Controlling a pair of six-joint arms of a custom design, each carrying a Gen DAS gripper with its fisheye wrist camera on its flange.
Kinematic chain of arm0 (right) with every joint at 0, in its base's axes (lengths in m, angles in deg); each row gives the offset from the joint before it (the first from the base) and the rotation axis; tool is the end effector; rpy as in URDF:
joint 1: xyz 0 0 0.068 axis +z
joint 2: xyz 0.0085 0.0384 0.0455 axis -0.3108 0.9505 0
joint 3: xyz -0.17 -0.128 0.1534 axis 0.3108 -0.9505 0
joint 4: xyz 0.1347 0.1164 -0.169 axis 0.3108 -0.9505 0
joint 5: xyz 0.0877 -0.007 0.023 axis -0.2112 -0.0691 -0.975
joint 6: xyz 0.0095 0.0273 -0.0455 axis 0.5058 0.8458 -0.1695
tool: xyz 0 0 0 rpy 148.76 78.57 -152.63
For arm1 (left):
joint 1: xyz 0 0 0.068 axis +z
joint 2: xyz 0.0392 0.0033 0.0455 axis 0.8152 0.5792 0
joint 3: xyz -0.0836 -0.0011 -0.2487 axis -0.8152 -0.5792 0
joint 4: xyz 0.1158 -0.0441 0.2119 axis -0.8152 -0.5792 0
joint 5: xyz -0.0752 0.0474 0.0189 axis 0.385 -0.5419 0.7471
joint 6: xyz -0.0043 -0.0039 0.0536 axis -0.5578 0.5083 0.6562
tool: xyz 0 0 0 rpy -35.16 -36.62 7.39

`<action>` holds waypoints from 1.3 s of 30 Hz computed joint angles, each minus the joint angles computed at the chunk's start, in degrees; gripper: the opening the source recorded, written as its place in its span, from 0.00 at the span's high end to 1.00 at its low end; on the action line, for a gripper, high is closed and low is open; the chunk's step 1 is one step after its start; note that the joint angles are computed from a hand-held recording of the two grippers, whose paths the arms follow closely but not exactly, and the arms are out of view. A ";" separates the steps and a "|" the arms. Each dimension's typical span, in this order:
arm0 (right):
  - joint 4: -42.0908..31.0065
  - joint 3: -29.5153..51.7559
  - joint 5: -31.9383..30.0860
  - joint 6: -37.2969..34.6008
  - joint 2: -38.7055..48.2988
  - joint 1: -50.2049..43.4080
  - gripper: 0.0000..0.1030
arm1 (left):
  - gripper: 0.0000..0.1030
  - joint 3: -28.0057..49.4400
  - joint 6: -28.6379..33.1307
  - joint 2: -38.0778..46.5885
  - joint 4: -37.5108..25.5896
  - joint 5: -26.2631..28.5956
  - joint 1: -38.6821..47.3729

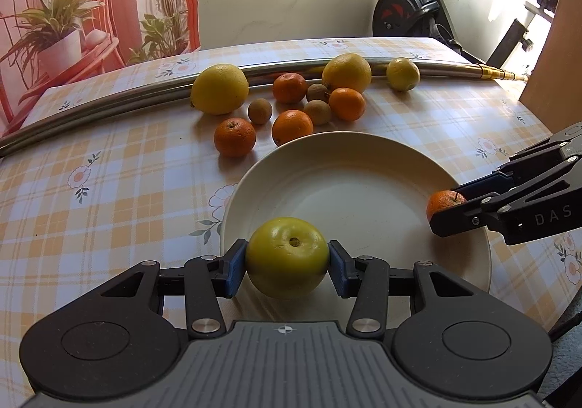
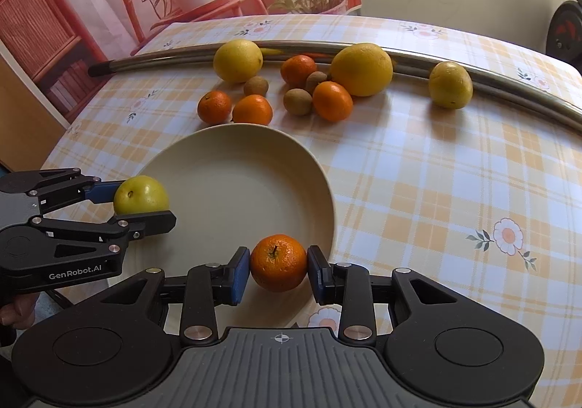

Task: Organize fruits
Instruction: 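Carry the apple and tangerine into the white plate and open both grippers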

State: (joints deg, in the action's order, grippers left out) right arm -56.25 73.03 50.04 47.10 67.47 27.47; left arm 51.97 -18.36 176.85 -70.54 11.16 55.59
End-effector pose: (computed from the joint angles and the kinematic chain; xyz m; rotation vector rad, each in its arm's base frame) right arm 0.2235 0.2192 0.1083 0.0333 2.6835 0.2860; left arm 0.2272 -0.0085 0.0687 0.7004 2.3938 -0.2527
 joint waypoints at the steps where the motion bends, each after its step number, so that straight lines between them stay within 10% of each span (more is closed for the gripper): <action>1: -0.28 0.23 0.01 -0.15 0.15 0.06 0.69 | 0.52 0.05 -0.02 0.13 -0.03 -0.12 0.06; 39: 4.62 -5.76 9.74 0.05 -9.08 -2.19 0.62 | 0.45 8.53 -9.86 -3.43 -8.73 10.81 9.36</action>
State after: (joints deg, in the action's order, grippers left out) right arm -51.63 67.26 59.78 47.15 58.39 25.27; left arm 60.50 -28.23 173.42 -79.26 21.97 64.95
